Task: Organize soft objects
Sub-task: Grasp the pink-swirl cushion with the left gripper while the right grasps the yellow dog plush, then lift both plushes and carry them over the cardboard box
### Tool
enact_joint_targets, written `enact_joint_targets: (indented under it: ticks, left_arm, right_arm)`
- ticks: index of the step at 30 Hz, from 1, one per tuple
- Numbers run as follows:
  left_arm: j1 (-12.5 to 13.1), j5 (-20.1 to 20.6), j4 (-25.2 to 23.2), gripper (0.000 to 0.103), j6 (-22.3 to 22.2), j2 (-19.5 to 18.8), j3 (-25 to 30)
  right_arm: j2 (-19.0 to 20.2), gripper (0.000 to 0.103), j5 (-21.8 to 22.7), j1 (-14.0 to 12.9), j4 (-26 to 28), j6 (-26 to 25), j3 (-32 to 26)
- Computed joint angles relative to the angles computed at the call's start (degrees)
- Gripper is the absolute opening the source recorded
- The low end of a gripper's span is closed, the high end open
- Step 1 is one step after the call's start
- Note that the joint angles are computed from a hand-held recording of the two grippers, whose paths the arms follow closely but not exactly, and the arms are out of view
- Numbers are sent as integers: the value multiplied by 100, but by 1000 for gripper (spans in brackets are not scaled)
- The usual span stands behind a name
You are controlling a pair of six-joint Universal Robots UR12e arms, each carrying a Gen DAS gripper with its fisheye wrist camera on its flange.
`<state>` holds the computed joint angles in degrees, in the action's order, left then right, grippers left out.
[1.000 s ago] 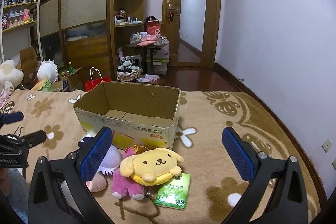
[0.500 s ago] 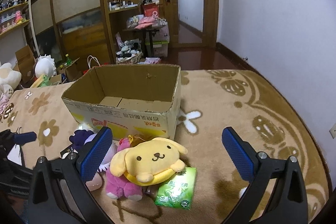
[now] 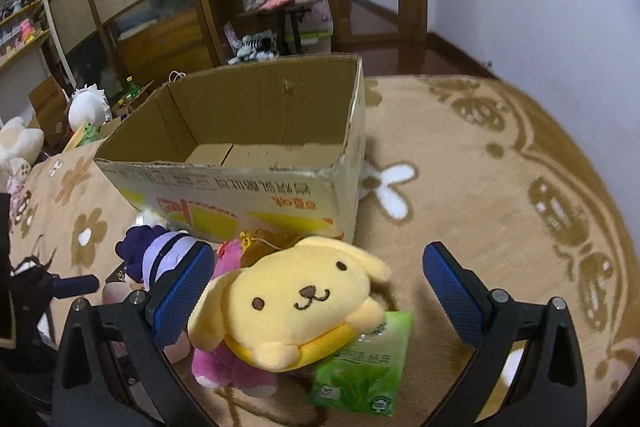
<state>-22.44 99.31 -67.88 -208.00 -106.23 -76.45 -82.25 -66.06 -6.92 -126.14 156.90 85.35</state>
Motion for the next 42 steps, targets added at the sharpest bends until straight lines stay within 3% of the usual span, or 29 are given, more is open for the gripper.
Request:
enact_joint_targets:
  ticks: [6,9,13,20,26,33,38,42]
  left_arm:
    - [116,-389,16,96,-76,6,-68]
    - [132,-456,33,88,-73,18,-109]
    - [145,-623,111,69,-36,52,-151]
    - [103,-550,127,58,-105,68,-132]
    - [27,-285,101,57,-96,129,-133]
    - [-60,138,146,57,-344,238,-188]
    - [-112,429,331,56,-507,383,-306]
    - [-242,829,779,56,-439,480,-419]
  right_arm:
    - [109,103,27,40,450,-119,-116]
    - [120,103,-77,77,514,-225,-123]
    - [132,103,-125,83,695,-294,-157]
    - [147,95,-113,94,1103,-519,-226]
    - [98,89,-172,64,1108,-550,-214]
    - [-72,88,-184,81,756,-731,-49]
    - [-243,88,-103,56,330,-744,114]
    - [-364,88,51,2,-24,-669,229]
